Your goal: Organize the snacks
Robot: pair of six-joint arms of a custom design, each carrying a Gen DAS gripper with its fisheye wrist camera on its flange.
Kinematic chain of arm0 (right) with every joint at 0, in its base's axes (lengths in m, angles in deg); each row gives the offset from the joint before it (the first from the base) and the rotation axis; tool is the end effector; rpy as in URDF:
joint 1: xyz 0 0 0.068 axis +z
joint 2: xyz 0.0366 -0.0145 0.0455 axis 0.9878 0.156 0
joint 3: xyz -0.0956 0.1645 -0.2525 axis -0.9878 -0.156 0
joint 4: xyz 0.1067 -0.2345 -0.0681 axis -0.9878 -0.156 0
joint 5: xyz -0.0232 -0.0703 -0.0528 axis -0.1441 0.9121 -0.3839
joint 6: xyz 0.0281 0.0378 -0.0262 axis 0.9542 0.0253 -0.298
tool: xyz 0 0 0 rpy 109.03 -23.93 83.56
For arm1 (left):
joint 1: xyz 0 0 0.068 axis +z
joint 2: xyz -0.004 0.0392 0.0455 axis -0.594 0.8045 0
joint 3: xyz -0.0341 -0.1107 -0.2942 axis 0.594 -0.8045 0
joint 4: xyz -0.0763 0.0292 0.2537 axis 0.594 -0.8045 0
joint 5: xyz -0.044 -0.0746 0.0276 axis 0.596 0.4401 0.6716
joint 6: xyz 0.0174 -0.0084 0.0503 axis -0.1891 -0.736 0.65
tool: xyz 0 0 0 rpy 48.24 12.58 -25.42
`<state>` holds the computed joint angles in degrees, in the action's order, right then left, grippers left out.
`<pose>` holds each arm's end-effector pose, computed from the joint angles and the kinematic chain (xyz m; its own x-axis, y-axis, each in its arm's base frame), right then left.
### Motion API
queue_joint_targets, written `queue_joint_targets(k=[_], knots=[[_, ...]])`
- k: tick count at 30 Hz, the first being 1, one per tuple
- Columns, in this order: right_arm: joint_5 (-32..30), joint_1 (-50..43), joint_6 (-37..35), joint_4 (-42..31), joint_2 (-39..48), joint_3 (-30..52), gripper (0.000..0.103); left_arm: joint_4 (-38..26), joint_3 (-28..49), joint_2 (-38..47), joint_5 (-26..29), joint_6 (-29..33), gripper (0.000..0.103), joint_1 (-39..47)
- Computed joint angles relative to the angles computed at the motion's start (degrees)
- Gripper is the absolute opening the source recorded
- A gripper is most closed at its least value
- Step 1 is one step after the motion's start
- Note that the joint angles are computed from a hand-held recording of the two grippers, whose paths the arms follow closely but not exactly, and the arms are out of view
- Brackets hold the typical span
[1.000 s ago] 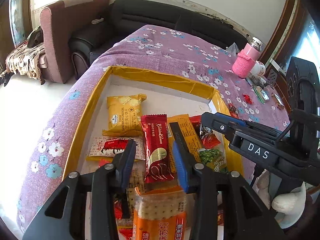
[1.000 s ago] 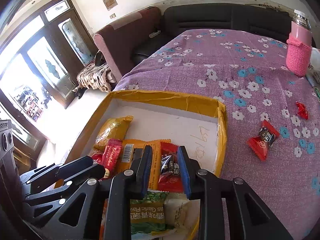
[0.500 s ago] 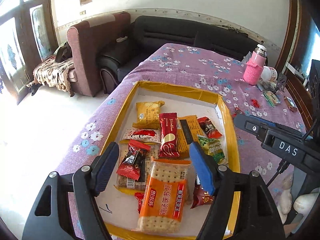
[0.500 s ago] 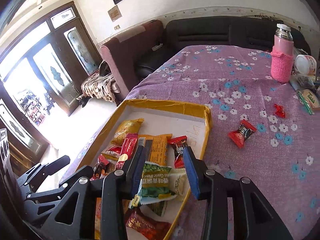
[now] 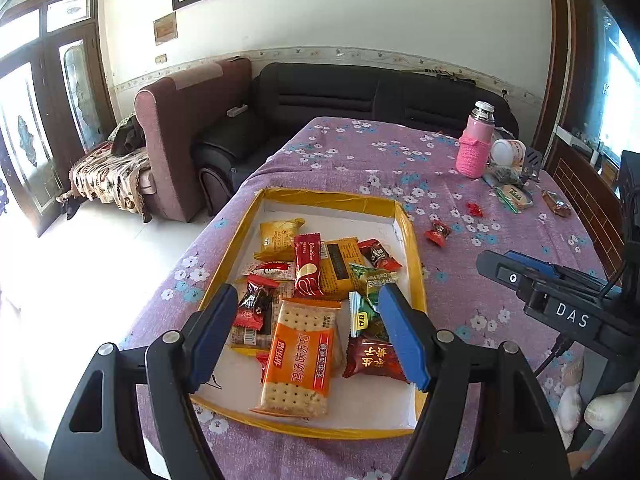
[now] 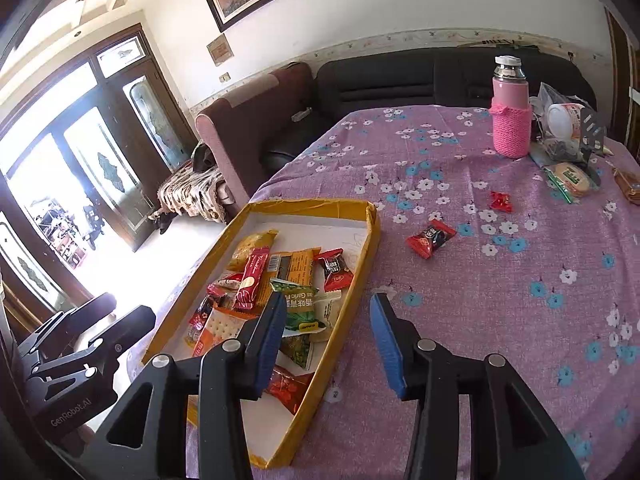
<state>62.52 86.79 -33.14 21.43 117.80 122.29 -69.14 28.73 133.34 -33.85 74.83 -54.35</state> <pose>0.2124 0.0268 0.2674 -0.6920 0.1993 -0.6939 -0.0249 0.9540 0.2988 0.1995 -0.0611 0.2893 -0.6462 0.1370 -0.7507 0.1981 0.9802 0.0083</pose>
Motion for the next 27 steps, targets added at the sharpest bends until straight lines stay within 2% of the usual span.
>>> queue_joint_targets(k=[4,7,10,12,13,15,16,17,18,21,22,24,27], knots=[[-0.1,-0.9,-0.2,-2.1,-4.3,-1.3,0.049,-1.4,-0.6,-2.5,-0.7,-0.6,0.073,-1.8],[-0.5,-1.9,0.0,-3.2,-6.4,-2.6,0.051,-1.6,-1.8,-4.3,1.4,-0.7,0.073,-1.3],[-1.3,-1.9,0.5,-4.0,-8.1,-4.4,0.052,1.6,-5.9,-11.2,0.7,-0.5,0.074,-1.3],[0.2,0.5,0.6,-4.2,-9.7,-6.1,0.052,3.4,-8.0,-17.0,-2.2,-0.6,0.082,-1.5],[1.9,2.8,0.9,-4.3,-10.9,-7.2,0.052,3.8,-8.5,-19.3,-3.5,-0.5,0.091,-1.3],[8.0,9.6,2.8,-4.7,-14.0,-9.4,0.054,4.3,-9.3,-23.1,-6.7,-0.3,0.098,-1.1],[12.2,13.7,4.3,-4.7,-15.2,-10.5,0.058,4.1,-9.5,-24.2,-7.1,-0.2,0.103,-0.3],[17.3,18.6,6.3,-4.6,-16.4,-11.6,0.061,3.8,-9.6,-25.2,-6.7,-0.1,0.103,0.7],[22.4,23.1,8.2,-4.7,-17.5,-12.4,0.066,3.4,-9.8,-26.0,-5.9,-0.2,0.103,1.9],[44.3,41.2,16.3,-6.4,-18.0,-13.6,0.09,2.6,-11.4,-27.7,-4.7,-2.2,0.103,4.8],[49.9,45.6,18.8,-7.7,-16.9,-13.3,0.095,2.5,-12.3,-28.4,-4.6,-2.7,0.103,5.5],[56.1,50.9,22.8,-10.6,-14.4,-12.1,0.098,2.4,-13.5,-28.8,-4.9,-3.2,0.103,6.2],[60.0,55.1,27.2,-14.5,-10.7,-10.2,0.098,0.6,-14.0,-27.8,-1.3,-2.8,0.103,9.3]])
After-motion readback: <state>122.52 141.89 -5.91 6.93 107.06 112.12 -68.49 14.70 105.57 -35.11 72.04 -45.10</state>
